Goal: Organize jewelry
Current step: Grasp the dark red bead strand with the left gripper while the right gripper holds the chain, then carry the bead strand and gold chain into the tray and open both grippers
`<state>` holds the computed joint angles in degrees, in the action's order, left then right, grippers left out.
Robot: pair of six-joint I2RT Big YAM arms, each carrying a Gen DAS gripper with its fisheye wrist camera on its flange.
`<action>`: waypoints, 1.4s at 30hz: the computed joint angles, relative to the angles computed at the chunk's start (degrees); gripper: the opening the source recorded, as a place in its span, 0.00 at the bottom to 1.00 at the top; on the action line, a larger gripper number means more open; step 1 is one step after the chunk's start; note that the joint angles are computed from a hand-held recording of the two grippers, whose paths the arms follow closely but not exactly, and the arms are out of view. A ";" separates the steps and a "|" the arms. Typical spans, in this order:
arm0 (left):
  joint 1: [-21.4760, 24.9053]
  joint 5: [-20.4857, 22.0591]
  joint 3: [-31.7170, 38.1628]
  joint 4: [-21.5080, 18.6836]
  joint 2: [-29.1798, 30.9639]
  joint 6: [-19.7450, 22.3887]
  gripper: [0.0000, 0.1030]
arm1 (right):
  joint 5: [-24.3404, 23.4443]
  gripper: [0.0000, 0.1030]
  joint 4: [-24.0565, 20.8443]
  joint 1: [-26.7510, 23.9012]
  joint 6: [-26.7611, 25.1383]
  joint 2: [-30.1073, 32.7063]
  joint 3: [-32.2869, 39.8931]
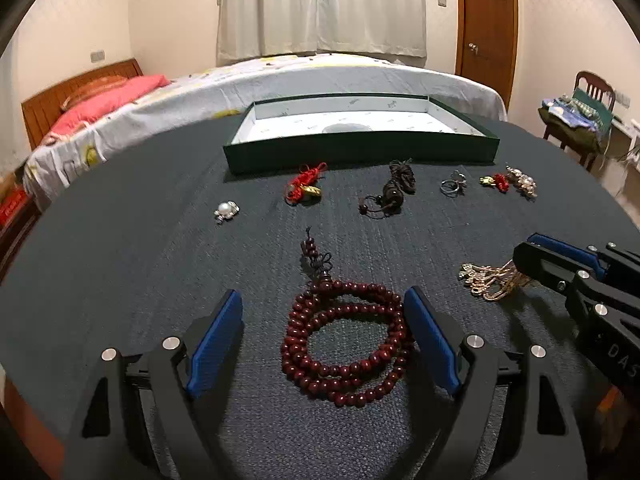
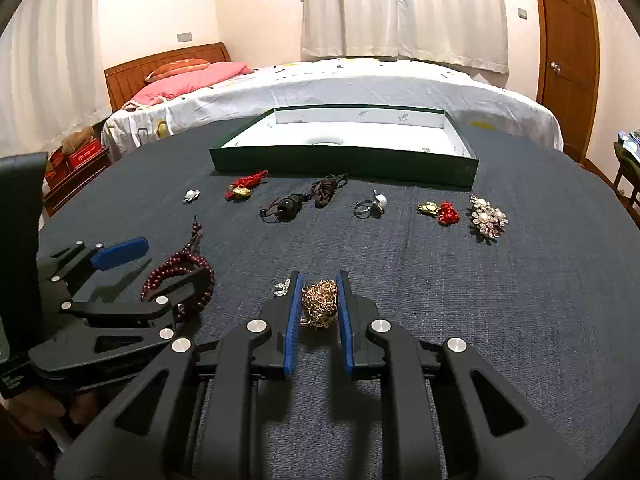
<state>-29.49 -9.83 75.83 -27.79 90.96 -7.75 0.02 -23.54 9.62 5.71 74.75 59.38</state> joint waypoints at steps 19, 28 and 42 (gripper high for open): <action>1.78 11.71 -1.44 0.89 -1.22 -0.06 0.17 | -0.08 0.17 0.05 0.18 0.39 -0.21 -0.04; 2.07 13.17 -1.30 1.20 -1.35 -0.35 0.06 | -0.07 0.17 0.40 0.37 0.58 -0.47 -0.15; 2.16 10.59 -1.42 4.08 -2.86 0.22 0.06 | 0.03 0.17 1.93 0.12 0.35 -1.80 -0.55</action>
